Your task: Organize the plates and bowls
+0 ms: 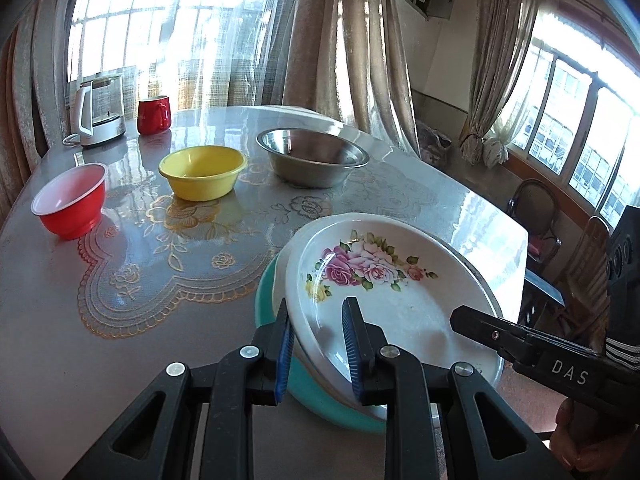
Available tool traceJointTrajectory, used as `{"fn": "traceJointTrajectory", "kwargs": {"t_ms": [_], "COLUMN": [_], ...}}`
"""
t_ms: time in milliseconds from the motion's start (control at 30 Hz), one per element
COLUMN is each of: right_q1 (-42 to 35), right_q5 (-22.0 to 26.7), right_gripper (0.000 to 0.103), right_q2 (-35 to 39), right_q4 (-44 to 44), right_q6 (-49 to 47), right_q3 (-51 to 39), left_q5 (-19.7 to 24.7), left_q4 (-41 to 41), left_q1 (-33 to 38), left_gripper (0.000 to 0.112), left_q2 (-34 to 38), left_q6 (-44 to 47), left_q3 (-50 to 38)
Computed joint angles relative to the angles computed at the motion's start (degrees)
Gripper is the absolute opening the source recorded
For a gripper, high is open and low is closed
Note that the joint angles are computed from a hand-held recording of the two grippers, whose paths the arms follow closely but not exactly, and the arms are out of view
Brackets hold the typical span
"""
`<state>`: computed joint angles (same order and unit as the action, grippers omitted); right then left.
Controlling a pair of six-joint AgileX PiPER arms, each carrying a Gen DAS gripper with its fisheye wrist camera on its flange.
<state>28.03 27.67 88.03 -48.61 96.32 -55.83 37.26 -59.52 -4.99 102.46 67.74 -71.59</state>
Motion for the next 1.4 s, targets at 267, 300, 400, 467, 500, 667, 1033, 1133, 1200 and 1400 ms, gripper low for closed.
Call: {"fn": "traceJointTrajectory", "kwargs": {"t_ms": [267, 300, 400, 467, 500, 667, 1033, 1133, 1200, 1400], "right_q1": [-2.8, -3.1, -4.1, -5.1, -5.3, -6.4, -6.4, -6.2, -6.7, -6.3], "right_q5": [1.5, 1.9, 2.5, 3.3, 3.9, 7.3, 10.6, 11.4, 10.4, 8.6], "right_gripper": [0.031, 0.032, 0.032, 0.032, 0.032, 0.032, 0.032, 0.032, 0.034, 0.035], "right_q2": [1.0, 1.2, 1.4, 1.9, 2.1, 3.7, 4.1, 3.5, 2.7, 1.8], "right_q4": [11.0, 12.2, 15.7, 19.3, 20.5, 24.2, 20.4, 17.9, 18.4, 17.5], "right_q6": [-10.8, -12.3, -15.8, -19.5, -20.8, -25.4, -23.6, -21.9, -21.4, -19.8], "right_q3": [-2.1, -2.6, -3.5, -4.8, -5.5, -8.7, -10.6, -10.5, -9.6, -7.5], "left_q5": [0.6, 0.7, 0.5, 1.1, 1.2, 3.3, 7.8, 5.9, 4.8, 2.0], "left_q4": [9.2, 10.5, 14.2, 17.3, 18.8, 24.1, 26.6, 26.0, 24.9, 26.2], "left_q1": [-2.8, -3.2, -4.3, -5.2, -5.6, -7.0, -6.6, -6.4, -6.3, -8.1], "left_gripper": [0.028, 0.028, 0.031, 0.034, 0.035, 0.04, 0.045, 0.047, 0.047, 0.047], "left_q2": [2.2, 2.4, 2.6, 3.0, 3.1, 4.6, 4.2, 2.3, 1.5, 1.8], "left_q6": [-9.4, -10.6, -13.9, -17.0, -18.4, -24.1, -26.6, -25.0, -23.3, -23.8], "left_q3": [-4.5, -5.1, -6.2, -7.8, -8.4, -11.8, -13.3, -10.9, -9.9, -9.1]}}
